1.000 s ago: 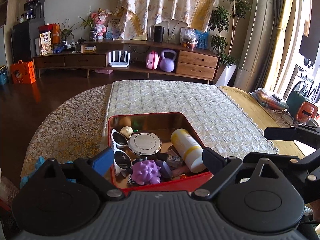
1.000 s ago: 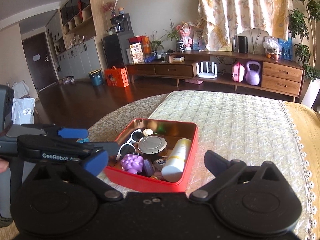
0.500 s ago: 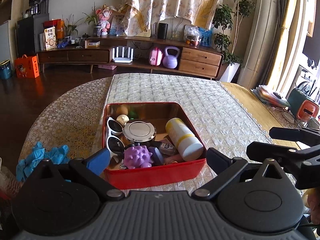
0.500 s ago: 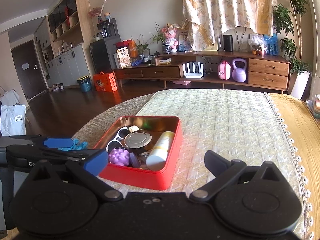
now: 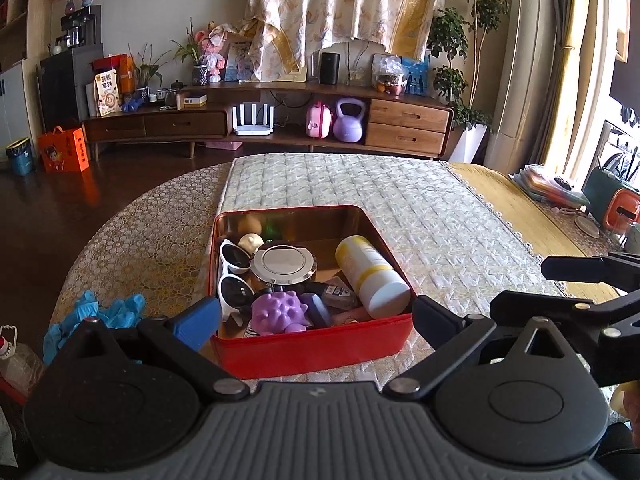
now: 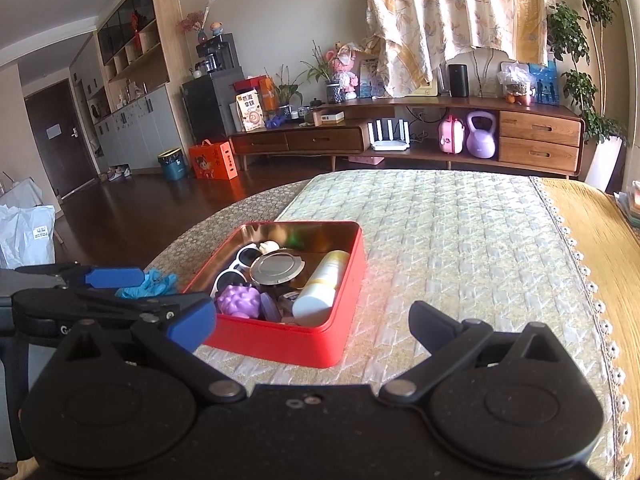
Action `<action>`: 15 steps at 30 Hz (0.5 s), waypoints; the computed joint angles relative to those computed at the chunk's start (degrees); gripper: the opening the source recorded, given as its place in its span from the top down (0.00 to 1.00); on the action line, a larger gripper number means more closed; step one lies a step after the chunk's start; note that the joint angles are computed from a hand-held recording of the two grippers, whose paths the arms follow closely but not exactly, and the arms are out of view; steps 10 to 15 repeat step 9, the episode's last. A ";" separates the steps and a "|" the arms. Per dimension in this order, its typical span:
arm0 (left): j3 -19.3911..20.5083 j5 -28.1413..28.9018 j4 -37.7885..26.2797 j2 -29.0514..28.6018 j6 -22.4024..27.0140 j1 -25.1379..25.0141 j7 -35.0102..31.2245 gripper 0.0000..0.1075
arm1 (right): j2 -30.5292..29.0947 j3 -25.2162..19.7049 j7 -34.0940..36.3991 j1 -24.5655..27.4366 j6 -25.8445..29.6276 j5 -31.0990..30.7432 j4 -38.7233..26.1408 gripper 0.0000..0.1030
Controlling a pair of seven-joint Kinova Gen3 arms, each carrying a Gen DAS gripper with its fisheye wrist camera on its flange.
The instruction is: Organize rigid objects
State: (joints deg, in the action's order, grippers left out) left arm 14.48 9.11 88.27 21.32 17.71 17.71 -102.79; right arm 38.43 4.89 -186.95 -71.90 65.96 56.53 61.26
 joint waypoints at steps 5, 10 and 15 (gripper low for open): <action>-1.07 -0.85 -0.47 0.30 0.21 1.11 1.09 0.04 | -0.01 -0.06 -0.30 -0.01 -0.12 -0.21 0.21 0.00; -1.80 -1.82 -0.83 0.47 0.49 2.02 1.88 0.04 | -0.44 0.01 -1.38 -0.07 0.05 -0.12 1.12 0.00; -1.80 -1.82 -0.83 0.47 0.49 2.02 1.88 0.04 | -0.44 0.01 -1.38 -0.07 0.05 -0.12 1.12 0.00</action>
